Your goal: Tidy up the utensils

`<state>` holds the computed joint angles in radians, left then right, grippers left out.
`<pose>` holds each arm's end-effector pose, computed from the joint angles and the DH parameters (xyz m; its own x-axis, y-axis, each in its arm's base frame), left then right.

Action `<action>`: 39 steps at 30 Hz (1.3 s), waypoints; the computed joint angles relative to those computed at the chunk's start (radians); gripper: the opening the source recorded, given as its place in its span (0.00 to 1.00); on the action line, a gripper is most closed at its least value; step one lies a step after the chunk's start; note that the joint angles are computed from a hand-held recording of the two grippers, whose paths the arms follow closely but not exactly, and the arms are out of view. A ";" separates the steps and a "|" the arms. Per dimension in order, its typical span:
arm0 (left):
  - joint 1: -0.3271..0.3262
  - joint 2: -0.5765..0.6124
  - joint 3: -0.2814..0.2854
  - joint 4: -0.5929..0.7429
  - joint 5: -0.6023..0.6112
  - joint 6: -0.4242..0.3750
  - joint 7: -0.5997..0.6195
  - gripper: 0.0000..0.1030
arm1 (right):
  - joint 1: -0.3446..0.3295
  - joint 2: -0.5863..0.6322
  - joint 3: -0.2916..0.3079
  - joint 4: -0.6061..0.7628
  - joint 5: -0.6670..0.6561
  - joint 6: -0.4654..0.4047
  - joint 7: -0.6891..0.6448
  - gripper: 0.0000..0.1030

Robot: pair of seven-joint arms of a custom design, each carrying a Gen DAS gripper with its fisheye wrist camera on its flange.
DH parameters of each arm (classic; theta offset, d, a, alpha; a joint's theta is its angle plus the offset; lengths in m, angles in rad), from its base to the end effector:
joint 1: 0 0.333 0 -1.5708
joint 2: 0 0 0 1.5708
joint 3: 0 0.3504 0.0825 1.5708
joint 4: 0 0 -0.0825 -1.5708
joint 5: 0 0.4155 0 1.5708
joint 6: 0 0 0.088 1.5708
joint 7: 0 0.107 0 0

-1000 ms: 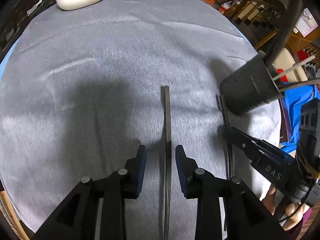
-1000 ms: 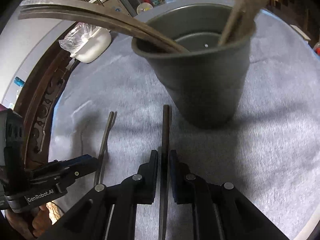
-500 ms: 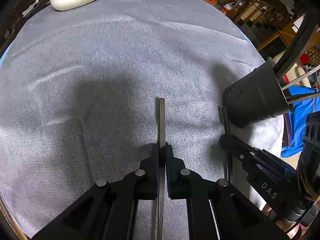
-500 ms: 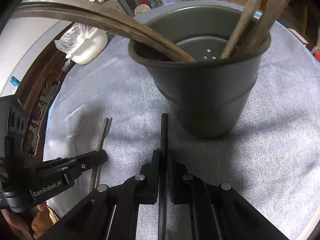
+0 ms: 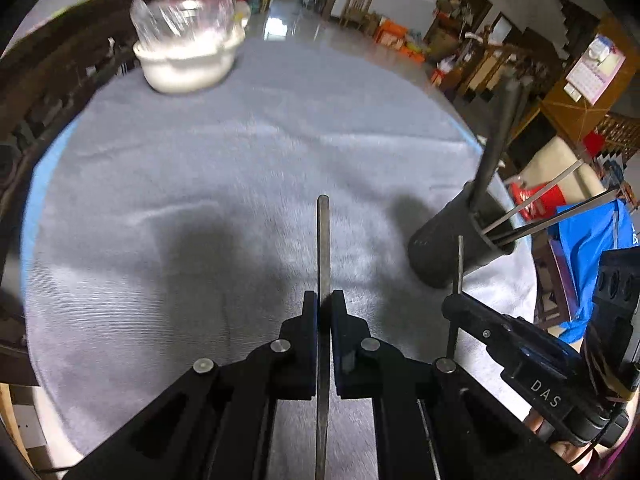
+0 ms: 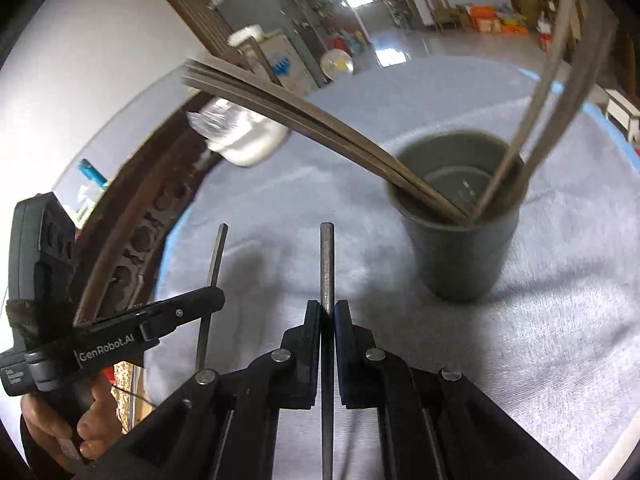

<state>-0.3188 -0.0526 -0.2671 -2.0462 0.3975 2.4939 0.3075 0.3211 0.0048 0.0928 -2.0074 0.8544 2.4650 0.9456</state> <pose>0.5018 -0.3388 0.5388 0.3180 -0.9036 0.2869 -0.7722 -0.4224 -0.4746 0.5689 0.2485 0.5219 0.5339 -0.7227 -0.4389 -0.7926 -0.2469 -0.5575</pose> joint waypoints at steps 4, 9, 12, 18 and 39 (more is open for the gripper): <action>-0.003 -0.055 -0.013 -0.026 0.072 0.001 -0.076 0.06 | 0.006 -0.054 -0.001 -0.038 0.067 0.010 -0.067 0.08; 0.006 -0.130 -0.040 -0.051 0.200 -0.005 -0.192 0.06 | 0.024 -0.112 -0.008 -0.068 0.163 0.038 -0.160 0.08; 0.015 -0.156 -0.064 -0.049 0.288 -0.039 -0.263 0.06 | 0.034 -0.146 -0.017 -0.086 0.224 0.056 -0.219 0.08; 0.007 -0.145 -0.093 -0.009 0.406 -0.144 -0.326 0.06 | 0.061 -0.160 -0.011 -0.101 0.280 0.108 -0.265 0.08; -0.038 -0.091 -0.052 0.012 0.304 -0.196 -0.270 0.06 | 0.040 -0.170 -0.036 -0.110 0.283 0.070 -0.246 0.08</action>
